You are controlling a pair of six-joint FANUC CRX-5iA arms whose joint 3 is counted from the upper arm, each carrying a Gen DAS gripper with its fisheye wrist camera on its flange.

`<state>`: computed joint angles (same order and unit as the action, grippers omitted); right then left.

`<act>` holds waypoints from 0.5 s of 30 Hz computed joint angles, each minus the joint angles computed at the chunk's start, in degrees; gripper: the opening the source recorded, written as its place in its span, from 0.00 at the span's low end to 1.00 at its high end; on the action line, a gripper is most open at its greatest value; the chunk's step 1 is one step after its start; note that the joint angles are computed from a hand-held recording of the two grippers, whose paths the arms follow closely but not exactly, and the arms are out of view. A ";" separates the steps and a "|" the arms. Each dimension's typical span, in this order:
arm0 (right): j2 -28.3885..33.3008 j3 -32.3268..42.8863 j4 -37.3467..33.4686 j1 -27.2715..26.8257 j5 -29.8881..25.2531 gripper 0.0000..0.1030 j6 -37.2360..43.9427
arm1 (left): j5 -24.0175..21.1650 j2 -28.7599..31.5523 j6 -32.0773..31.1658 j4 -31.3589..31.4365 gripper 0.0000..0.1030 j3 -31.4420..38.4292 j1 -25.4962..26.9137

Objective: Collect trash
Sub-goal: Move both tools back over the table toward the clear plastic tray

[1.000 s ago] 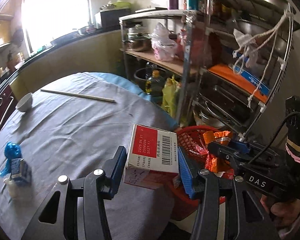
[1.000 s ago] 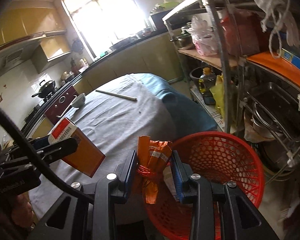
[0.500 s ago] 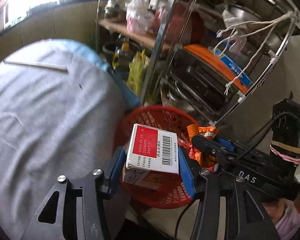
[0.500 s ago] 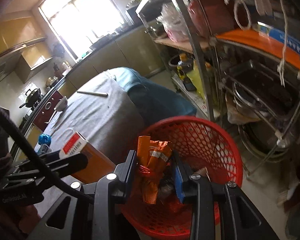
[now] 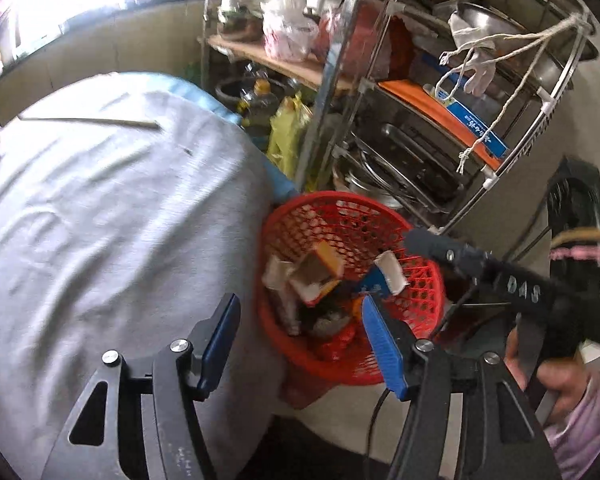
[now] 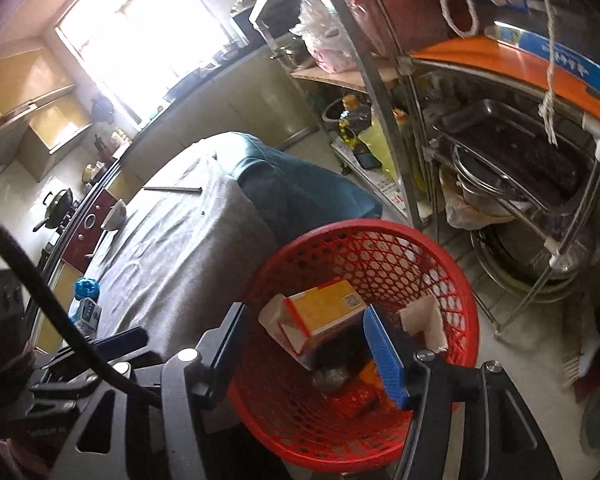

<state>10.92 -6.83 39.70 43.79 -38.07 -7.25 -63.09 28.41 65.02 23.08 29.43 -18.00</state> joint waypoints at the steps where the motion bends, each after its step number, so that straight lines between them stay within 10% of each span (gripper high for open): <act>1: 0.33 0.57 -0.08 0.08 0.06 0.62 0.27 | 1.76 -1.63 -0.82 -0.65 0.64 -1.90 0.29; 8: 4.49 7.53 -2.12 1.64 -0.84 0.62 6.07 | 15.23 -13.94 0.61 -7.73 0.73 -14.82 4.25; 15: 10.98 19.18 -6.52 4.32 -3.67 0.62 16.05 | 17.68 -19.48 8.63 -9.52 0.74 -20.52 11.28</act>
